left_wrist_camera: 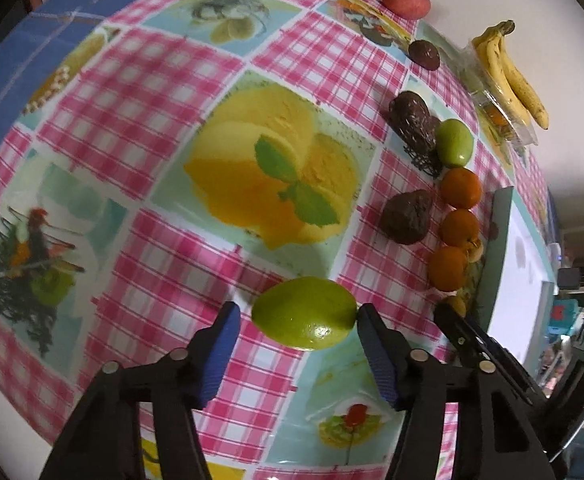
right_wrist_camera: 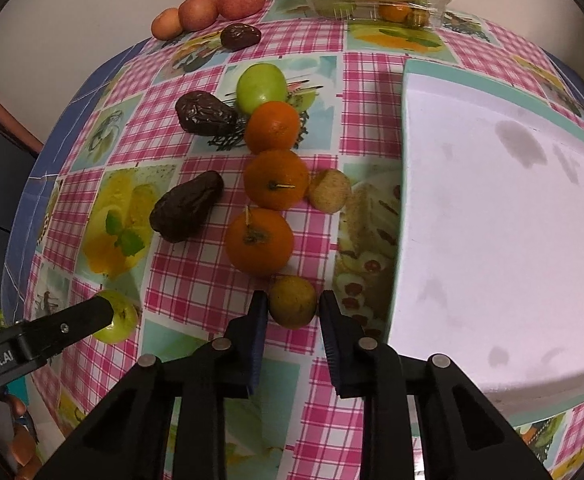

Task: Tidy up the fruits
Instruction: 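Move the left tool to the green lime and close its fingers on it, then carry the green lime in the left tool over the white tray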

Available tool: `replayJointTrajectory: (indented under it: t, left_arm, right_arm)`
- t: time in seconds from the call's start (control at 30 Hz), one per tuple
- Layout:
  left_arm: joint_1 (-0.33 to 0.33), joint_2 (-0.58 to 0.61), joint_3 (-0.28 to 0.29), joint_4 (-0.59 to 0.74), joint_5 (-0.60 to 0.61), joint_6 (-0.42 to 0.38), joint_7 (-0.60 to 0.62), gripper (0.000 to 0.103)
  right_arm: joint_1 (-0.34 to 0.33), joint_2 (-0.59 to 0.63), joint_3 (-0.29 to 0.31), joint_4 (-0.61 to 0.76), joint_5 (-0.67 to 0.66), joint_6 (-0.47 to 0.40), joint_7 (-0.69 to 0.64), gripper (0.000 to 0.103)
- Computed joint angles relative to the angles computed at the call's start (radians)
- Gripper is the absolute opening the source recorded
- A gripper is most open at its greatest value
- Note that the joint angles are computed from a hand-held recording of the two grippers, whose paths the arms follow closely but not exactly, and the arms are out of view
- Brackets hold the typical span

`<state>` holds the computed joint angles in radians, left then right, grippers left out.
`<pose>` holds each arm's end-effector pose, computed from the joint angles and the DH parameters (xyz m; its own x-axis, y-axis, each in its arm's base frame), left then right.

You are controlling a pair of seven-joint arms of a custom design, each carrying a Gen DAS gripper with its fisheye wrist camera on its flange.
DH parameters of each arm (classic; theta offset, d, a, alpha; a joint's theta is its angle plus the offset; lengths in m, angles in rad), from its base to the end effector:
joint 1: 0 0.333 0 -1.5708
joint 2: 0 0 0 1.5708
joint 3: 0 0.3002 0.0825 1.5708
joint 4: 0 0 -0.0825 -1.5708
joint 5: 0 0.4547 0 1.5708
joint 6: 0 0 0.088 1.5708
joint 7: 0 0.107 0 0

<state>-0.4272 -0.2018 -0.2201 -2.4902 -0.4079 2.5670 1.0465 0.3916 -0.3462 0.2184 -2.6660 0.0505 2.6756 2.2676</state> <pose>0.4286 -0.3129 0.3249 0.1634 -0.9264 0.3393 -0.9772 -0.1991 -0.0731 0.4020 0.2706 0.3210 -0.0967 -0.9767 -0.1917 -0.9463 0.1499 -0.2865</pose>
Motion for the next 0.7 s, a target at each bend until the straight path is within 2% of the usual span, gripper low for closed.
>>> replayJointTrajectory:
  t: [0.07,0.37,0.7]
  left_arm:
    - [-0.006,0.006,0.003,0.003,-0.022,0.001,0.021,0.056]
    - [0.002,0.039,-0.013,0.031,0.011,0.014,0.002,0.056]
    - [0.010,-0.001,-0.012,-0.002,0.041,0.025,-0.022,0.056]
  right_arm:
    - [-0.004,0.005,0.004,0.003,-0.007,0.000,0.008,0.027]
    - [-0.002,0.000,0.003,-0.001,-0.015,-0.003,0.010,0.027]
    - [-0.002,0.003,0.001,0.001,-0.018,-0.002,0.007,0.027]
